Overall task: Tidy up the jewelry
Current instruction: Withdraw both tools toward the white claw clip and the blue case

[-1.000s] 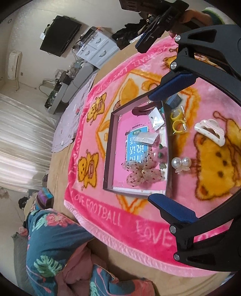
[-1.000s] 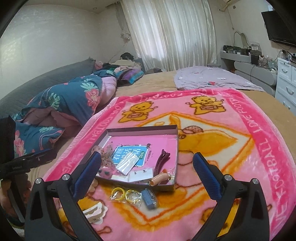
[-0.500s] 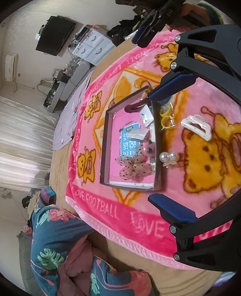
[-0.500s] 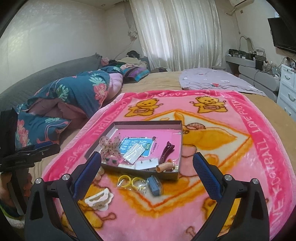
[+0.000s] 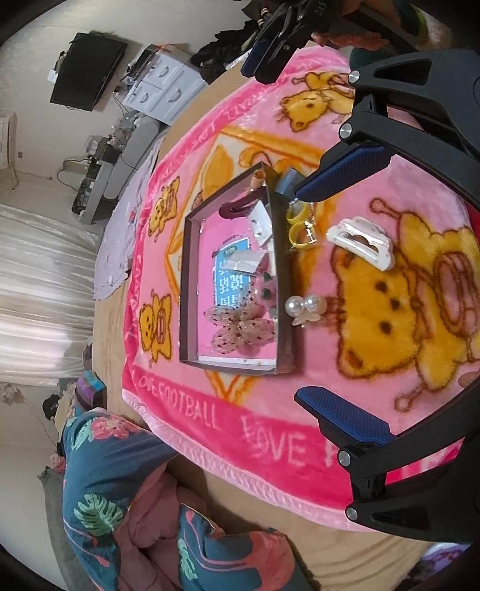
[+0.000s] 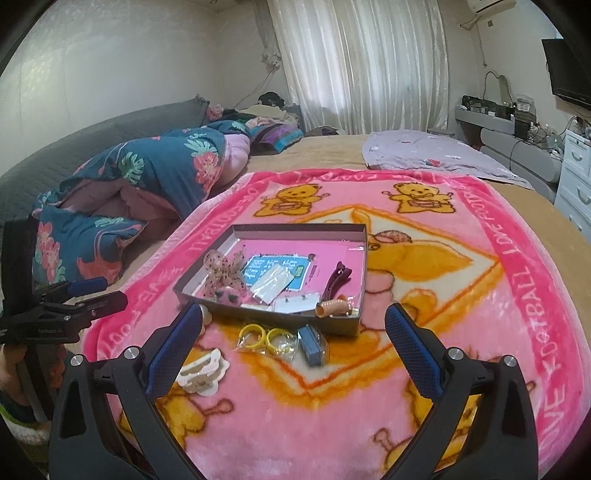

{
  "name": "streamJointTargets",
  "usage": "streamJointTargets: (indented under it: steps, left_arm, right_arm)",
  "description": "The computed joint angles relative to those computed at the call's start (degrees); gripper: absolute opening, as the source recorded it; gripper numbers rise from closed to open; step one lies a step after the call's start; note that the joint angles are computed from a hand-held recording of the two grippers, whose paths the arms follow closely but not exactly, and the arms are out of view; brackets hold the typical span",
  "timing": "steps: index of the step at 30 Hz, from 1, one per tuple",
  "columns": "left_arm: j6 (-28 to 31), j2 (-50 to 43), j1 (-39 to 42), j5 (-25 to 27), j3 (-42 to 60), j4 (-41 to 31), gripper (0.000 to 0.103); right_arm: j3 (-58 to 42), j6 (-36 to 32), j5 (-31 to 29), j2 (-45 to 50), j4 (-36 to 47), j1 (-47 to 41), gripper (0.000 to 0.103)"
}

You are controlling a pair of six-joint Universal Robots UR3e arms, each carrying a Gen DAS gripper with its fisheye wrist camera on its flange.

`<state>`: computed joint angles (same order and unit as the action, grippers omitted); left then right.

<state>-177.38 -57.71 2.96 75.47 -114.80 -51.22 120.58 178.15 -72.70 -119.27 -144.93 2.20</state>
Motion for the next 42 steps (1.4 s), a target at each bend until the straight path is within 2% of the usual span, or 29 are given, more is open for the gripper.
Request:
streamJointTargets:
  steps: [19, 25, 42]
  left_arm:
    - [1.27, -1.42, -3.89, 2.30, -5.02, 1.40, 0.093]
    - [1.95, -2.79, -3.87, 0.58, -6.24, 1.70, 0.093]
    - [2.19, -11.14, -9.25, 1.40, -9.45, 10.01, 0.093]
  right_arm:
    - [4.75, -1.98, -3.51, 1.85, 0.13, 2.80, 0.099]
    - [6.09, -2.58, -2.86, 2.97, -0.47, 1.31, 0.099]
    - [8.50, -3.07, -3.54, 9.43, -5.02, -0.85, 0.099]
